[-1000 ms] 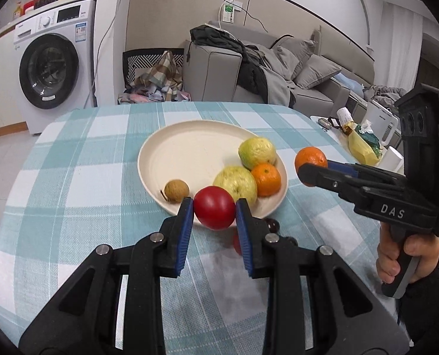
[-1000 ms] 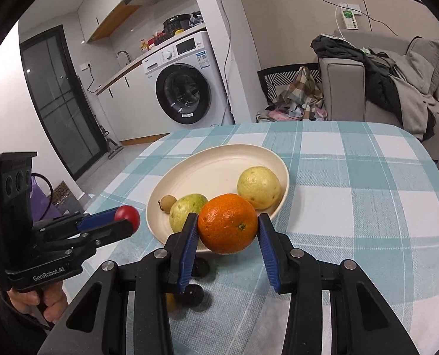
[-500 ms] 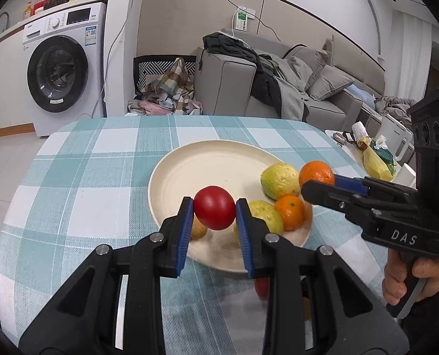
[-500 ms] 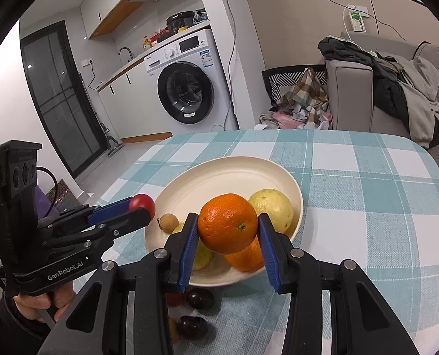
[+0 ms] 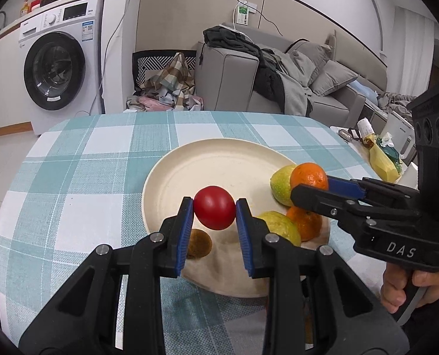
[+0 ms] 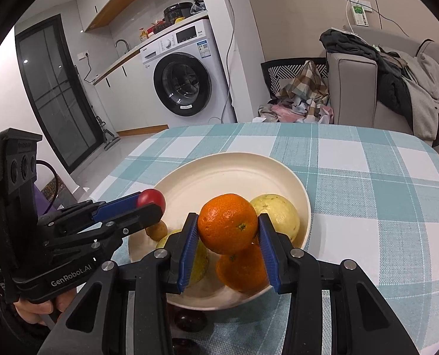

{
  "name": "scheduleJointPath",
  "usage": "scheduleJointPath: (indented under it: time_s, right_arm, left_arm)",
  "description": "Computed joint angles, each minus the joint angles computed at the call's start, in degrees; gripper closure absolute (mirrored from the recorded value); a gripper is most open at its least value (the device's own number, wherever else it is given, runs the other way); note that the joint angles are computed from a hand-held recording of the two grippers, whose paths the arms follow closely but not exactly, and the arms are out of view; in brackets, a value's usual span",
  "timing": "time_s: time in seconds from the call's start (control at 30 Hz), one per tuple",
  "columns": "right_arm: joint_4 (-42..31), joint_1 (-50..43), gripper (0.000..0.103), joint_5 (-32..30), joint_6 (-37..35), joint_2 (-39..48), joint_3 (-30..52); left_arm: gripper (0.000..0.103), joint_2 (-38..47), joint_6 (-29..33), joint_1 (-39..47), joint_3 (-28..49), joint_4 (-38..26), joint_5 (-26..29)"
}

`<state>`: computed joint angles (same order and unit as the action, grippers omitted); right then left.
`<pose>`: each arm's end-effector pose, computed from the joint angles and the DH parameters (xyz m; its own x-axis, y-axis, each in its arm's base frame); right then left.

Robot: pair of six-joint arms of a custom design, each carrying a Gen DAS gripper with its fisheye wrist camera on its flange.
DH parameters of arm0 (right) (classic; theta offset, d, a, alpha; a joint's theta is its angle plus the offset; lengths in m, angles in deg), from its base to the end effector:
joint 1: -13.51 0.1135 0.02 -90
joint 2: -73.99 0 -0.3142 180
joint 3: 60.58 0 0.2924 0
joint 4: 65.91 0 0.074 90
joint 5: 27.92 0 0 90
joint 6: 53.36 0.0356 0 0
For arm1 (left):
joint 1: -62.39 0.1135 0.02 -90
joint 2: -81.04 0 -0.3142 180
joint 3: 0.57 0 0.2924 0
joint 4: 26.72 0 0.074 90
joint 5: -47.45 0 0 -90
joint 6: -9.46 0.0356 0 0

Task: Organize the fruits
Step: 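Carry the orange and red tomato onto the plate and open both tools, then lift both tools off the plate back toward the loose fruit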

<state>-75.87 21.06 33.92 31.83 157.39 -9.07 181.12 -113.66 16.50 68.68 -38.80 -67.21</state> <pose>0.3058 0.0575 0.2008 -0.6201 -0.1568 -0.7687 -0.5182 0.8175 0.2513 0.2918 -0.2797 0.2006 -0.6372 -0.0561 -0.7686 0.1094 0.9807 -0.1623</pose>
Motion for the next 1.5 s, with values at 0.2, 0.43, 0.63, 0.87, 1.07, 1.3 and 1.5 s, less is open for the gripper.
scheduleJointPath:
  time_s: [0.2,0.43,0.63,0.87,1.07,1.3,1.5]
  right_arm:
    - [0.9,1.9,0.062,3.1,-0.7,-0.1,-0.1]
    - [3.1,2.2,0.062,2.7,0.0,0.3,-1.8]
    - [3.6,2.0,0.062,2.2,0.3,0.3,-2.1]
    - [3.4,1.6,0.056,1.7,0.1,0.5,-2.0]
    - [5.5,0.7,0.026,1.0,-0.8,-3.2,-5.2]
    - [6.6,-0.5,0.0,3.4,0.1,-7.5,-7.9]
    - [3.4,-3.3,0.0,0.8,-2.2,-10.0,-9.7]
  left_arm:
    - [0.077,1.4,0.4,0.5,0.1,1.3,0.8]
    - [0.077,1.5,1.2,-0.3,0.0,1.6,-0.5]
    - [0.077,1.5,1.4,-0.9,0.6,0.4,-1.2]
    - [0.077,1.0,0.6,-0.8,0.2,0.4,-0.9]
    - [0.044,-0.8,-1.8,-1.7,-1.8,0.1,-2.7]
    - [0.003,-5.4,-5.4,-5.0,-6.0,-0.1,-7.0]
    - [0.001,-7.2,-8.7,-9.3,-6.9,-5.0,-11.1]
